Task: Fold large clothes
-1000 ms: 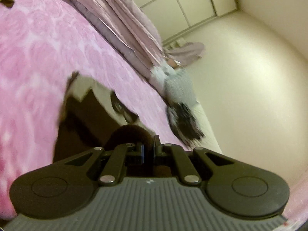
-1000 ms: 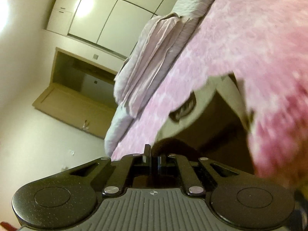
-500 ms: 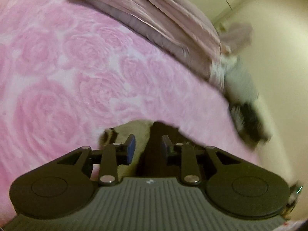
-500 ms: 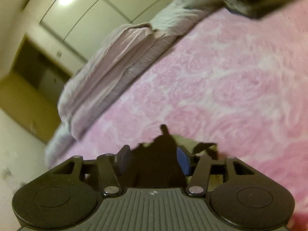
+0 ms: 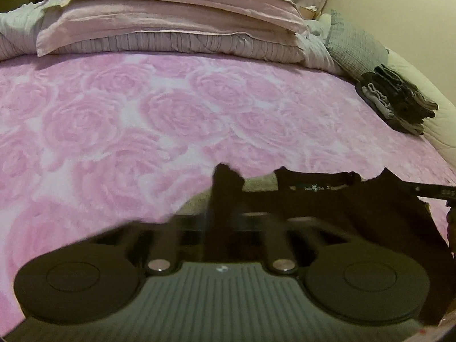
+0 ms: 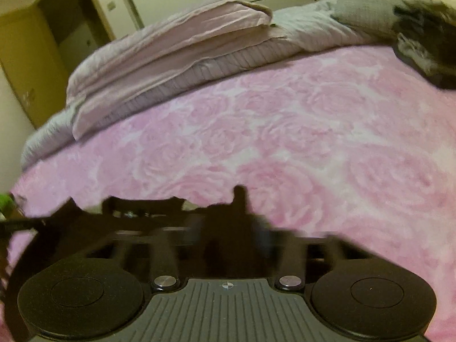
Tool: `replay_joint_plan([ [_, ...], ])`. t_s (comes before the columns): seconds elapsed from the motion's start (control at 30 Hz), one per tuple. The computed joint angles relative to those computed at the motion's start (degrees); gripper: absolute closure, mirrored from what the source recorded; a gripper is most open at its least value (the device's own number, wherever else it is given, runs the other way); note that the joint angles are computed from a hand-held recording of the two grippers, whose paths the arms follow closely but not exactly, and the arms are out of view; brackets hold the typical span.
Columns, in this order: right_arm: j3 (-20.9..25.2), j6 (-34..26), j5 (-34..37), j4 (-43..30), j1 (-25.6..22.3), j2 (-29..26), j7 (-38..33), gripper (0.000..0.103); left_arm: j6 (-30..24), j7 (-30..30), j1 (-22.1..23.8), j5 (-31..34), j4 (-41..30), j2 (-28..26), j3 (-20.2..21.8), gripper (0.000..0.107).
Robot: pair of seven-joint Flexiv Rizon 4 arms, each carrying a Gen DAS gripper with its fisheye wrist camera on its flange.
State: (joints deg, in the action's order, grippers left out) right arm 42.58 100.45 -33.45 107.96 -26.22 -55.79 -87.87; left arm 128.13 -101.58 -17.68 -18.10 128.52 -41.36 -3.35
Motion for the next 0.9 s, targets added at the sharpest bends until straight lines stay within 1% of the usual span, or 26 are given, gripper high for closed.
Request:
replay_joint_plan([
  [0.03, -0.90, 1.32, 0.27, 0.02, 0.56, 0.37, 0.21, 0.102, 1.40, -0.68, 0.48, 0.60, 0.06, -0.30, -0.18, 0.103],
  [0.1, 1.53, 5.02, -0.76, 0.66, -2.14, -1.02, 0.75, 0.102, 6.20, -2.21, 1.53, 2.60, 0.52, -1.02, -0.39, 0.103],
  [0.17, 0.04, 10.17, -0.94, 1.63, -1.88, -0.15, 1.36, 0.102, 9.73, -1.95, 1.18, 2.56, 0.44, -1.61, 0.29, 0.103],
  [0.2, -0.96, 11.50, -0.75, 1.67, -1.21, 0.26, 2.03, 0.102, 10.04, -1.30, 0.64, 1.31, 0.15, -1.81, 0.60, 0.103],
  [0.27, -3.34, 12.57, 0.04, 1.12, 0.78, 0.96, 3.83, 0.102, 8.79, 0.02, 0.37, -0.57, -0.93, -2.21, 0.56, 0.103],
  [0.37, -9.08, 12.76, 1.49, 0.16, 5.96, 2.22, 5.33, 0.102, 6.38, 1.90, -0.34, -2.89, -3.06, -3.37, 0.54, 0.102],
  [0.4, -11.54, 11.41, 2.35, -0.28, 8.28, 2.75, 6.20, 0.102, 4.33, 3.42, -1.40, -4.68, -3.81, -3.68, 0.98, 0.101],
  [0.43, -14.15, 8.21, 3.08, -0.74, 10.68, 3.64, 7.62, 0.101, 1.33, 5.49, -3.30, -7.85, -4.47, -3.75, 1.97, 0.099],
  [0.47, -16.05, 5.75, 3.23, -0.93, 12.28, 4.38, 9.01, 0.098, -1.20, 7.02, -4.79, -10.48, -5.09, -4.02, 2.84, 0.096],
  [0.5, -16.99, 5.37, 3.38, -0.67, 12.94, 4.73, 9.65, 0.093, -0.98, 6.92, -5.27, -11.22, -4.99, -4.39, 3.06, 0.090],
  [0.53, -17.96, 7.01, 4.12, 0.19, 13.40, 5.38, 10.05, 0.079, 0.04, 6.28, -5.81, -12.14, -4.37, -4.31, 3.27, 0.082],
  [0.57, -19.88, 8.70, 5.54, 1.43, 14.70, 6.76, 10.92, 0.062, 0.51, 5.82, -6.56, -13.69, -3.38, -3.61, 3.53, 0.081],
  [0.6, -22.12, 10.23, 7.13, 3.16, 16.22, 8.82, 11.85, 0.058, 1.22, 5.49, -7.06, -14.62, -2.08, -2.67, 3.70, 0.081],
  [0.63, -24.61, 12.78, 8.91, 5.19, 18.10, 10.80, 12.32, 0.057, 1.78, 5.92, -8.78, -16.96, -0.86, -1.72, 4.42, 0.081],
  [0.67, -25.84, 16.04, 10.15, 7.81, 18.77, 12.73, 11.80, 0.057, 2.75, 6.53, -11.04, -19.96, 0.83, -0.55, 5.16, 0.083],
  [0.7, -26.06, 19.21, 8.85, 10.93, 17.85, 14.61, 11.84, 0.057, 3.96, 6.79, -12.78, -22.36, 2.78, 0.85, 5.22, 0.085],
  [0.73, -25.19, 20.98, 6.63, 13.60, 15.91, 16.20, 12.24, 0.057, 5.45, 6.35, -13.41, -23.03, 4.64, 2.11, 4.56, 0.085],
  [0.8, -23.28, 24.65, -0.92, 20.42, 10.28, 19.53, 13.27, 0.058, 8.71, 3.92, -13.97, -21.75, 9.38, 5.18, 2.21, 0.085],
  [0.83, -23.12, 25.69, -3.24, 23.20, 8.97, 21.13, 13.04, 0.058, 10.24, 3.13, -14.80, -21.17, 11.37, 6.27, 1.18, 0.085],
  [0.9, -24.92, 28.78, -5.67, 30.07, 9.22, 24.49, 9.49, 0.058, 13.70, 2.43, -17.31, -20.07, 14.26, 6.88, -0.49, 0.084],
])
